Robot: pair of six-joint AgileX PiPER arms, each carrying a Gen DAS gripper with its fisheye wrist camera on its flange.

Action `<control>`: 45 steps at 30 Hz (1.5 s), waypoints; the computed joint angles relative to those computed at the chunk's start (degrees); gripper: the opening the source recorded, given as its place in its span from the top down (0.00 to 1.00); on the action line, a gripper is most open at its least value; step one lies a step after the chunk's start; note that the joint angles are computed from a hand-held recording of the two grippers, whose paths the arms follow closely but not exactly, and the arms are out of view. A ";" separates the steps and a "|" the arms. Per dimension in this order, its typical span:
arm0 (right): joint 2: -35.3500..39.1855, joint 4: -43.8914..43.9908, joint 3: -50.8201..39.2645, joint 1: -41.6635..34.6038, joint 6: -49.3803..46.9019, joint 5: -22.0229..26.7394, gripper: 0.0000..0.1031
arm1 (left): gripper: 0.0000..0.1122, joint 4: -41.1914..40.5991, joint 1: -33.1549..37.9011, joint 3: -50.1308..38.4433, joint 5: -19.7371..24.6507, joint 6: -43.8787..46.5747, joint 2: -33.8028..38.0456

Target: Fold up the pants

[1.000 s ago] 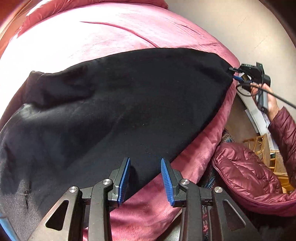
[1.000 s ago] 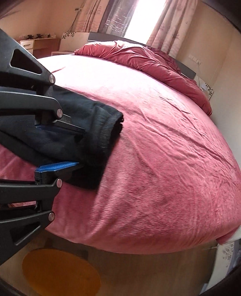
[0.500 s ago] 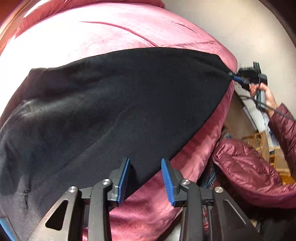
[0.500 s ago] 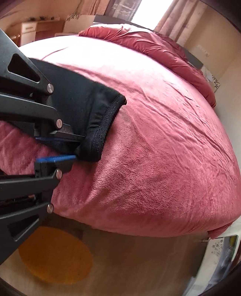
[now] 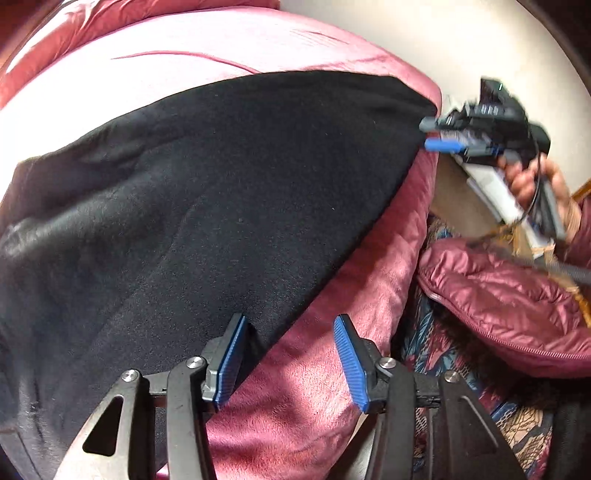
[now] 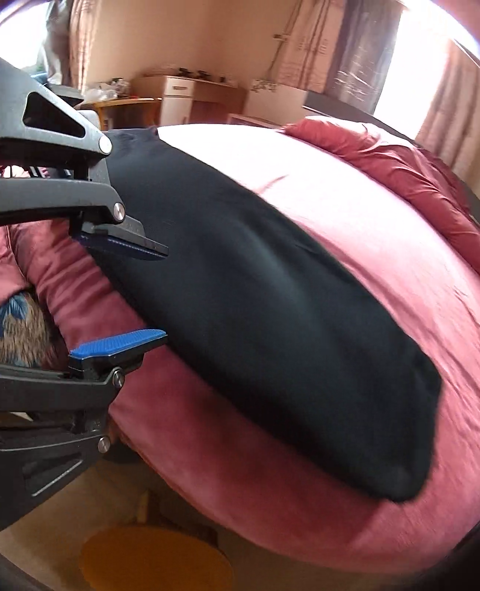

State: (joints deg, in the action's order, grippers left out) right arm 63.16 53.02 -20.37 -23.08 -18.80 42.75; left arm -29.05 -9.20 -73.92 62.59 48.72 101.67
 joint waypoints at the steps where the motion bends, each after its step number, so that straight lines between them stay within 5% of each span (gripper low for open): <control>1: 1.71 -0.14 -0.11 3.97 2.35 -3.08 0.62 | 0.67 -0.42 0.43 0.45 -0.67 0.14 -0.17; 3: 3.68 -2.58 -1.04 8.63 7.01 -7.28 0.80 | 0.77 -1.34 1.40 1.31 -1.85 0.55 -0.30; 6: 1.43 -9.63 -2.62 11.33 15.19 -7.34 0.89 | 0.94 -3.88 3.41 1.86 -1.57 1.39 -0.73; 9: -3.39 -17.62 -4.32 13.54 23.04 -4.99 0.92 | 0.99 -6.90 5.60 2.69 0.62 4.56 -1.84; 13: -0.43 -25.51 -4.27 18.09 30.50 -6.41 0.92 | 1.00 -5.95 5.88 4.74 1.27 5.25 -2.49; 16: 1.67 -19.10 -2.65 15.11 23.46 -8.05 0.92 | 1.00 -4.63 5.70 5.74 0.85 3.09 -2.21; 19: -0.59 -17.54 -2.90 9.43 17.45 -2.56 0.86 | 0.95 -8.52 8.82 5.67 2.20 3.69 -3.07; 21: -2.84 -22.58 -4.79 9.74 20.20 1.27 0.70 | 0.86 -13.06 12.87 4.71 4.86 3.70 -2.81; 27: -4.13 -37.71 -15.35 25.48 34.60 4.75 0.70 | 0.81 -15.56 20.53 3.90 1.01 -1.17 -5.19; 33: 15.81 -32.44 -33.21 42.32 27.43 -2.68 0.70 | 0.76 -10.75 22.09 6.35 -6.40 -7.54 -8.06; 37: 30.39 -28.44 -48.82 49.81 22.04 -3.06 0.70 | 0.76 -7.70 22.62 8.10 -8.49 -9.37 -9.25; 45: 60.58 -33.16 -89.77 57.60 25.76 11.67 0.70 | 0.76 -6.31 26.43 9.96 -7.22 -7.33 -10.83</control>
